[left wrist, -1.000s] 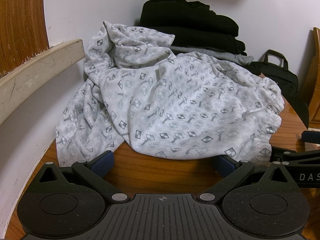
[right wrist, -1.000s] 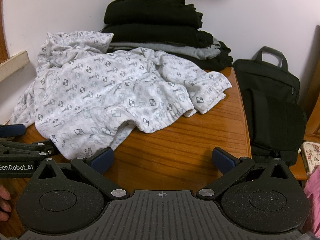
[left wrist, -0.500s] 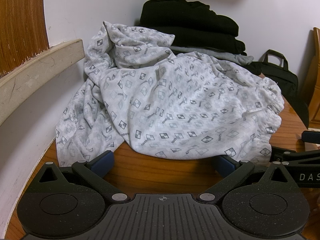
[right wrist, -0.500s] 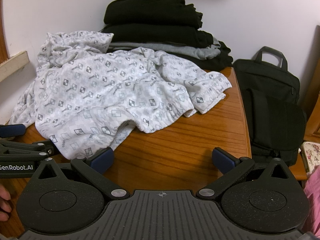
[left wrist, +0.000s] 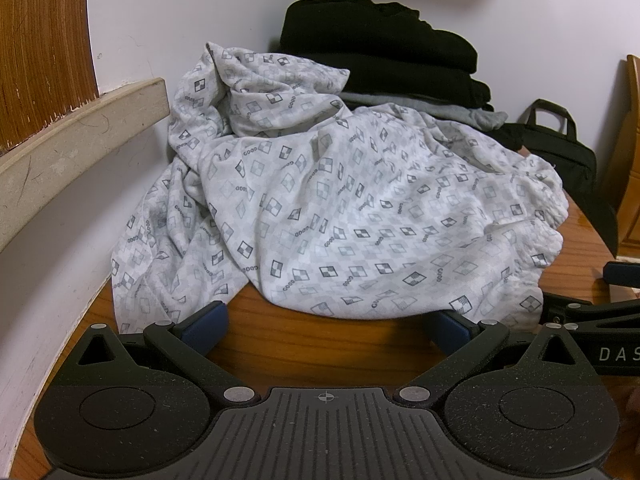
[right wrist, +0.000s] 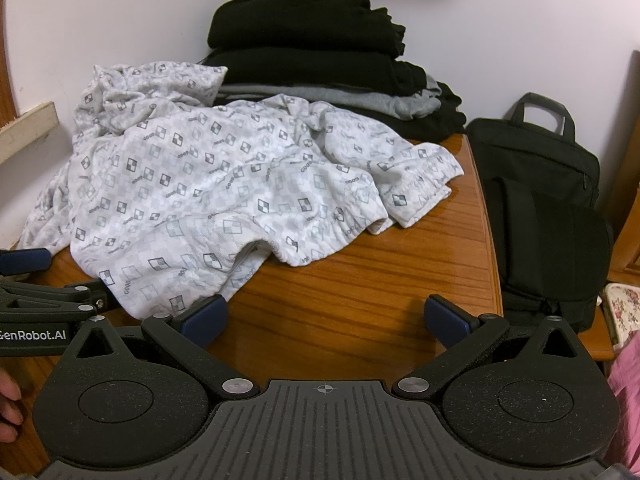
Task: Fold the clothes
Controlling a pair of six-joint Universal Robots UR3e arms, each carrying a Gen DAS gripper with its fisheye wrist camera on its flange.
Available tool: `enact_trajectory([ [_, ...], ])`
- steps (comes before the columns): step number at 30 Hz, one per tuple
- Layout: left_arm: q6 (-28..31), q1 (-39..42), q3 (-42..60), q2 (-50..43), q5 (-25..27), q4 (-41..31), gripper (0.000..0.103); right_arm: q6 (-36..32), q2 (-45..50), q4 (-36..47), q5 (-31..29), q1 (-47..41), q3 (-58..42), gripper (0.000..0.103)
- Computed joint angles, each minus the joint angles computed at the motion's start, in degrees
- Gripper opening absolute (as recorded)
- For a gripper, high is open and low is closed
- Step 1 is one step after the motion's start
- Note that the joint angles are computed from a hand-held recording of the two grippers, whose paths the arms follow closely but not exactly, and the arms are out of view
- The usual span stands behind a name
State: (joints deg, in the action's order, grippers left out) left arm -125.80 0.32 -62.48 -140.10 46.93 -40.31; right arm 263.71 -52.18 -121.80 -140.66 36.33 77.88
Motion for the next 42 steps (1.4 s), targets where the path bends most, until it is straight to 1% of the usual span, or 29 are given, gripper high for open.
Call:
enact_trajectory([
  [11,-0.1,0.0,-0.2,0.0,0.0,0.2,0.103,0.0,0.1,0.0,0.0,0.0,-0.2,0.103],
  [12,0.2,0.1,-0.3,0.2,-0.2,0.0,0.103,-1.1,-0.2,-1.8,0.0,0.1,0.9,0.103],
  [14,1.5,0.8,-0.8,0.8,-1.2,-1.5,0.103,-6.6,-1.5,-9.5,0.6,0.1,5.2,0.103],
  [15,2.1,1.2,-0.8,1.0,-1.9,-2.3,0.103,-10.7,-2.4,-14.4,1.5,-0.2,7.9,0.103],
  [18,0.5,2.5,-0.2,1.9,-4.4,-3.5,0.103,-22.6,-5.1,-29.1,5.2,-1.9,16.0,0.103],
  [20,-0.7,3.3,-1.1,3.1,-5.7,-2.9,0.103,-30.0,-7.2,-41.5,8.0,-3.1,22.7,0.103],
  [22,-0.3,4.3,-3.2,4.6,-8.0,-1.3,0.103,-34.6,-10.5,-52.1,11.1,-4.8,29.8,0.103],
  [24,0.0,5.2,-5.9,6.3,-10.2,0.5,0.103,-39.4,-14.2,-59.3,12.9,-6.8,35.6,0.103],
  [25,0.0,5.4,-6.5,7.0,-10.6,0.4,0.103,-42.9,-16.0,-63.3,13.9,-8.0,38.5,0.103],
  [27,0.9,5.7,-7.3,8.2,-12.0,-0.9,0.103,-49.7,-18.8,-69.5,16.4,-11.0,42.7,0.103],
  [29,2.6,5.6,-8.6,9.4,-13.1,-2.1,0.103,-57.8,-21.1,-73.9,19.9,-15.5,45.9,0.102],
  [30,1.7,5.3,-10.1,10.2,-12.9,-0.7,0.103,-61.0,-21.9,-75.3,21.6,-17.8,47.0,0.100],
  [31,0.4,4.9,-11.7,10.9,-12.6,0.9,0.102,-64.9,-23.1,-77.0,24.8,-21.0,48.5,0.094],
  [32,-0.9,4.5,-13.0,11.4,-12.3,1.9,0.101,-68.3,-24.7,-78.4,29.2,-24.5,50.3,0.091],
  [33,-1.9,4.0,-13.8,11.8,-12.0,2.2,0.099,-71.1,-26.3,-79.4,33.6,-27.9,52.3,0.085],
  [34,-2.9,3.4,-14.7,12.2,-11.5,2.5,0.095,-74.0,-27.9,-79.6,38.2,-31.6,54.0,0.074],
  [35,-3.9,2.8,-16.0,12.8,-10.8,3.4,0.090,-77.0,-29.2,-79.3,42.5,-35.0,55.4,0.068],
  [36,-5.2,2.3,-17.7,13.5,-9.9,5.4,0.071,-79.9,-30.4,-79.2,47.0,-38.3,57.0,0.051],
  [37,-6.8,1.7,-19.2,14.2,-8.8,7.5,0.058,-82.9,-31.7,-78.7,51.5,-41.7,58.4,0.035],
  [38,-8.5,1.1,-20.9,14.9,-7.9,9.6,0.056,-85.7,-32.7,-78.5,55.7,-44.8,59.8,0.031],
  [39,-9.9,0.8,-22.7,15.8,-7.3,11.6,0.055,-88.0,-33.4,-79.0,59.5,-47.5,61.3,0.029],
  [42,-11.8,0.0,-28.8,19.1,-5.4,17.0,0.055,-96.9,-35.0,-78.5,69.7,-54.2,64.3,0.028],
])
